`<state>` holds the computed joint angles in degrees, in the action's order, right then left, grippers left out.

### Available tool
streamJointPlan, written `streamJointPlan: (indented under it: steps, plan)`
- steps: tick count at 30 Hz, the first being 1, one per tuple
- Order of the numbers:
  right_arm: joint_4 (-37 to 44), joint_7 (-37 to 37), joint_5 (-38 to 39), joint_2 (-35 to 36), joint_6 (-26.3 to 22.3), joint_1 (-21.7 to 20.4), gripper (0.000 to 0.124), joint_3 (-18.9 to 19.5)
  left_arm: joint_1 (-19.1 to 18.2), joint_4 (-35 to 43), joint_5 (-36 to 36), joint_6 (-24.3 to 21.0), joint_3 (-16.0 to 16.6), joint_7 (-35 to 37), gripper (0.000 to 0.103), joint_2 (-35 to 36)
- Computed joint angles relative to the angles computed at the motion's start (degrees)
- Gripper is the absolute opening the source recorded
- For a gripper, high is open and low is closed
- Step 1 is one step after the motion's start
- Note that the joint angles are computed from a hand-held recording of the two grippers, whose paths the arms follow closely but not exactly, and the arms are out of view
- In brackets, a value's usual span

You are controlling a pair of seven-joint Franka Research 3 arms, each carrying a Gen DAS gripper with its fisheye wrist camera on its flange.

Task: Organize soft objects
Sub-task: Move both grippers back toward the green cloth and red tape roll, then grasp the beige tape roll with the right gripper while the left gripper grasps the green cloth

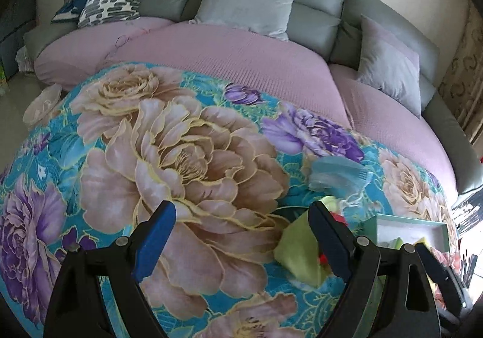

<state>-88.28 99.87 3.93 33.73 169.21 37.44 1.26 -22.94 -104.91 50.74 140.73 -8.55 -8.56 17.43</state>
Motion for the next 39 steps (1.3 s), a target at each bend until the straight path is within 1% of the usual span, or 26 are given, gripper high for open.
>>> streamJointPlan:
  steps: [2,5,9,11,15,16,17,19,27,29,34,39]
  plan:
    - [2.01,-1.25,0.70,1.73,-1.21,-0.82,0.066,1.57,0.22,-0.76,0.56,1.44,0.30,-1.10,0.090,0.17]
    - [4.60,-1.83,0.59,3.85,-3.31,-0.32,0.066,1.56,0.90,-1.09,-0.55,3.37,0.30,-0.29,0.090,1.05]
    - [6.77,-1.75,1.17,5.73,-4.76,-0.29,0.064,1.85,1.43,-2.07,-2.02,6.58,0.78,-0.65,0.090,1.61]
    - [7.51,-1.53,1.13,6.34,-5.36,-0.06,0.059,1.60,1.35,-2.42,-2.14,7.12,1.10,-0.91,0.090,1.57]
    - [9.22,-1.03,0.82,7.64,-6.45,0.39,0.057,1.33,1.50,-3.55,-2.24,8.67,1.55,-2.07,0.090,1.10]
    - [9.36,-1.04,0.77,7.74,-6.58,0.43,0.056,1.36,1.53,-3.79,-2.24,8.83,1.62,-2.26,0.090,0.94]
    - [9.83,-0.89,0.46,8.07,-7.07,0.74,0.049,1.08,1.57,-3.99,-2.28,8.84,1.64,-2.37,0.090,0.78]
    - [10.46,-0.45,-0.36,8.44,-7.86,1.35,0.043,0.38,1.65,-4.49,-2.06,9.14,1.74,-2.89,0.090,0.40]
    - [11.48,-0.26,-0.33,9.44,-8.67,0.91,0.042,1.00,1.86,-4.93,-1.24,9.57,1.56,-3.86,0.090,-0.04]
    - [11.70,-0.35,-0.10,9.66,-9.03,0.65,0.028,1.28,1.92,-4.89,-1.30,9.71,1.47,-3.61,0.090,0.00]
    - [11.71,-0.34,0.72,9.83,-9.07,0.05,0.028,1.82,1.92,-4.98,-1.29,9.77,1.49,-3.60,0.090,-0.12]
    - [13.02,0.67,0.85,10.70,-10.53,0.19,0.028,1.41,1.81,-4.58,-0.75,10.02,1.45,-3.24,0.090,0.02]
